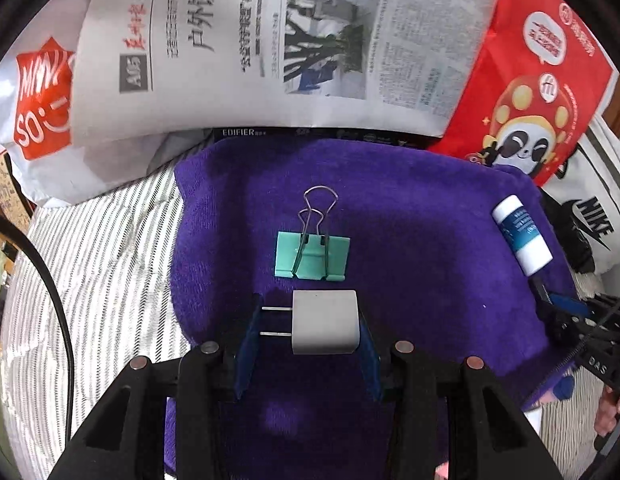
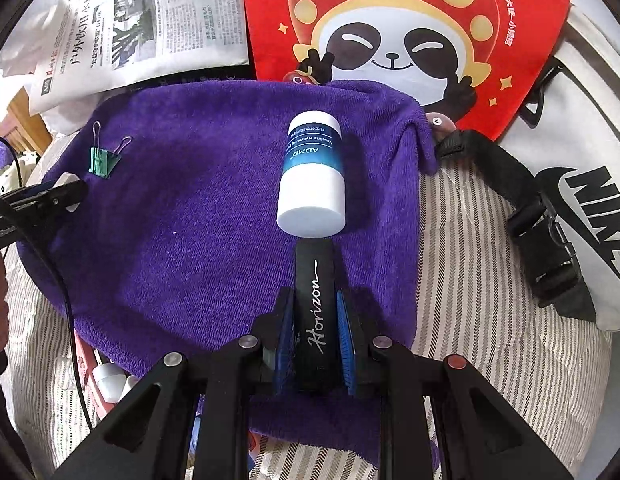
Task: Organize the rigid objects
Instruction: 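Release the charger plug onto the towel from the left tool while the right tool lowers the Horizon tube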
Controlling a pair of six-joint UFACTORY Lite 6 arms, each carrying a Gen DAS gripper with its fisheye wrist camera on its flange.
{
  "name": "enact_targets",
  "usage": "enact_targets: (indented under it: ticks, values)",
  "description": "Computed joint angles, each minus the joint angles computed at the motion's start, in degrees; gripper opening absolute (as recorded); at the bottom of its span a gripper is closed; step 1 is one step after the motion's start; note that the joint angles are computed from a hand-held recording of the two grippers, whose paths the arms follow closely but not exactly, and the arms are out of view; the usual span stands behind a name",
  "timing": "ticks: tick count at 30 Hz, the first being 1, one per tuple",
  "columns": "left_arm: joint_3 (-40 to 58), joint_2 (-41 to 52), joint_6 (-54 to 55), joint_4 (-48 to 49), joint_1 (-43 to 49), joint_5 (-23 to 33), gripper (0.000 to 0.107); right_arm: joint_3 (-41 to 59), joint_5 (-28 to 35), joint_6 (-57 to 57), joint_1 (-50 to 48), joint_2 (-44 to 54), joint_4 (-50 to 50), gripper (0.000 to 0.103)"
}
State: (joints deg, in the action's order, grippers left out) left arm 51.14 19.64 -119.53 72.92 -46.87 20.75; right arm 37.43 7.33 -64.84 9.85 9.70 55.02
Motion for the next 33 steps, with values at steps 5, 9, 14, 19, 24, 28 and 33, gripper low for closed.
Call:
enact_targets:
  ticks: [5, 9, 14, 19, 24, 28, 33]
  values:
    - [5.79, 5.6, 6.84, -5.06, -2.18, 5.53, 0.041, -0.13, -0.46, -2.14, 0.14, 0.24, 1.99, 0.022]
    - [7.7, 6.82, 10.37, -7.82, -2.32, 6.47, 0.042, -0.18, -0.95, -3.03, 0.6, 0.33, 2.99, 0.022]
    - [10.04, 8.57, 13.15, -10.04, -2.36, 7.14, 0.042, -0.36, -0.91, -6.11, 0.46, 0.26, 5.85, 0.022]
    - [10.52, 7.98, 16.6, -14.56, -2.77, 7.19, 0.044, -1.31, -0.69, -19.17, 0.13, -0.17, 17.22, 0.022]
    - [9.59, 6.7, 19.33, -18.01, -3.65, 6.62, 0.05, -1.2, 1.74, -18.59, -1.0, -0.2, 15.82, 0.026]
    - [6.22, 3.45, 16.87, -17.68, -4.98, 3.83, 0.051, -1.51, 5.69, -19.21, -2.48, -1.33, 16.54, 0.049]
    - [3.26, -1.0, 13.34, -18.39, -9.29, 6.49, 0.051, -5.03, 4.72, -6.68, -2.25, -8.81, 5.95, 0.054]
